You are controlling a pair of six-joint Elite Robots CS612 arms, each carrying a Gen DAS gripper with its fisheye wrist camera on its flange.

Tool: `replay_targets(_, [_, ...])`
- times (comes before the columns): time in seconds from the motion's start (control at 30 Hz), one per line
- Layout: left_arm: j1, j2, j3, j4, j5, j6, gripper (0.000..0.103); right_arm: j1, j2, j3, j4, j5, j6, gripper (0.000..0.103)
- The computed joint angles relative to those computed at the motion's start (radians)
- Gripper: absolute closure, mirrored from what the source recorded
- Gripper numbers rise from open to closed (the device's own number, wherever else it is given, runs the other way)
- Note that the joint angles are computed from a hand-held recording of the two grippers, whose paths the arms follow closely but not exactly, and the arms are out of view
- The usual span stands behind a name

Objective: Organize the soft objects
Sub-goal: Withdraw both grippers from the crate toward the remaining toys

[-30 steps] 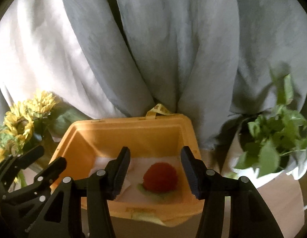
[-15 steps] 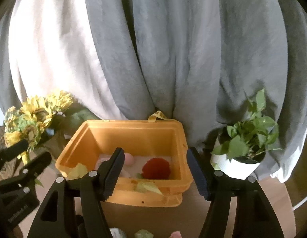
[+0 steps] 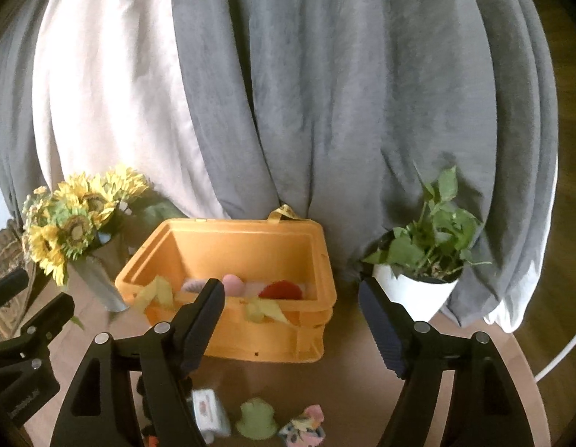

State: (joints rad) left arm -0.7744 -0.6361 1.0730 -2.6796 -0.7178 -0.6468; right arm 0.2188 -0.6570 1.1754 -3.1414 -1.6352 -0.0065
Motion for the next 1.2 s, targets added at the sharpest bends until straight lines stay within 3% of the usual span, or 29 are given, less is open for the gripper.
replay_targets(0.53, [-0.032, -0.025, 0.084, 0.010, 0.027, -0.069, 0.028, -0.006, -0.046, 0.128, -0.039, -0.005, 0.059, 0.027])
replay_targets(1.2, [-0.043, -0.015, 0.115, 0.102, -0.084, -0.155, 0.028, -0.012, -0.048, 0.196, -0.007, 0.008, 0.031, 0.027])
